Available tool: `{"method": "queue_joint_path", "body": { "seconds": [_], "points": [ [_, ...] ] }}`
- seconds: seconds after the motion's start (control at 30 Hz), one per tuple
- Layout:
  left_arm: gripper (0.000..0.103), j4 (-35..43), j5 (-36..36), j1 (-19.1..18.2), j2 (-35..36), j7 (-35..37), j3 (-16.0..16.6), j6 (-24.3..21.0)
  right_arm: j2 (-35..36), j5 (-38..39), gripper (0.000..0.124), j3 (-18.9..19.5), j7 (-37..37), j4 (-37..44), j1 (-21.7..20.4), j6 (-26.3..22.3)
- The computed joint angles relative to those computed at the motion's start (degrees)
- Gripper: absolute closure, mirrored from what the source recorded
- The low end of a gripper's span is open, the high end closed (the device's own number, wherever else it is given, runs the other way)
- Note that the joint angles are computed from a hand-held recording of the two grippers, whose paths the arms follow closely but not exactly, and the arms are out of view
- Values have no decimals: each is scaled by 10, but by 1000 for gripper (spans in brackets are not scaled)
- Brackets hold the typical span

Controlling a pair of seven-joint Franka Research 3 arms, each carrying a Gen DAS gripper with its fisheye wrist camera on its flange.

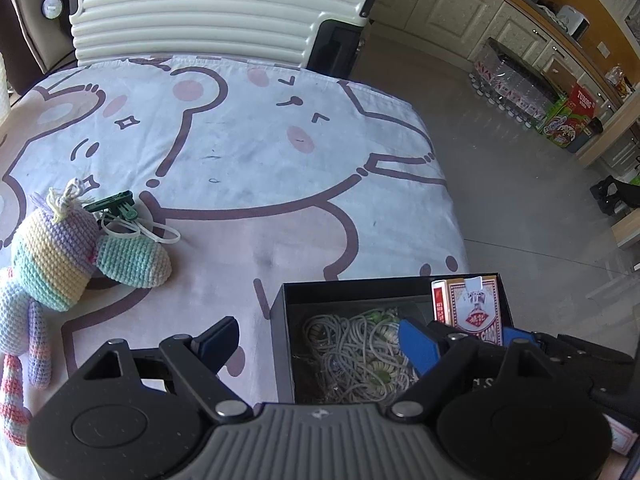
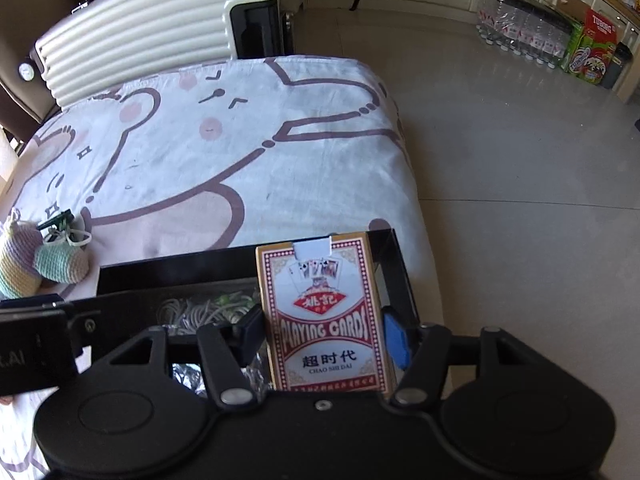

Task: Organize objects
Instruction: 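Lower the cord bag into the black box while the right gripper lowers the card box beside it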

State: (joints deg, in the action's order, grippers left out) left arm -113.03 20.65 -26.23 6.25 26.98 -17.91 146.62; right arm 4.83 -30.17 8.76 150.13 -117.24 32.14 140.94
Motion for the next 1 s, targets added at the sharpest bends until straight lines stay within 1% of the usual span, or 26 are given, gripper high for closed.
{"method": "queue_joint_path", "body": {
  "seconds": [0.17, 0.27, 0.37, 0.4, 0.47, 0.5, 0.53, 0.57, 0.63, 0.7, 0.8, 0.9, 0.93, 1.0],
  "points": [
    [16, 3, 3, -1, 4, 2, 1, -5, 15, -1, 60, -3, 1, 7, 2, -7],
    [16, 2, 0, 1, 4, 4, 1, -5, 14, -9, 52, -6, 9, 1, 4, 10],
    [16, 1, -1, 1, 4, 5, 2, -5, 14, -5, 53, -7, 8, 4, 5, 7],
    [16, 1, -1, 1, 4, 6, 2, -5, 15, 0, 54, -6, 2, 7, 5, 0],
    [16, 1, -1, 1, 4, 7, 2, -6, 15, 13, 63, -4, -15, 15, 6, -23],
    [16, 2, -1, 1, 4, 7, 2, -6, 12, 21, 66, -3, -21, 15, 6, -29],
    [16, 1, -1, 1, 4, 7, 2, -6, 8, 37, 72, -2, -32, 14, 3, -32],
    [16, 1, -1, 2, 4, 7, 2, -6, 3, 54, 81, -1, -41, 12, 1, -35],
    [16, 1, -2, 2, 3, 6, 2, -6, -4, 91, 93, 2, -63, 9, -4, -42],
    [16, 1, -3, 2, 3, 7, 1, -6, -9, 131, 96, 6, -82, 7, -8, -57],
    [16, 2, -4, 1, 3, 9, 0, -6, -16, 176, 104, 9, -112, -4, -13, -55],
    [16, 3, -5, 0, 4, 13, -1, -5, -14, 188, 106, 9, -110, -8, -15, -45],
    [16, 4, -5, 0, 5, 15, -1, -4, -11, 193, 109, 9, -108, -7, -15, -49],
    [16, 4, -2, -1, 5, 17, 0, -5, -3, 204, 110, 10, -115, -1, -15, -62]
  ]
}}
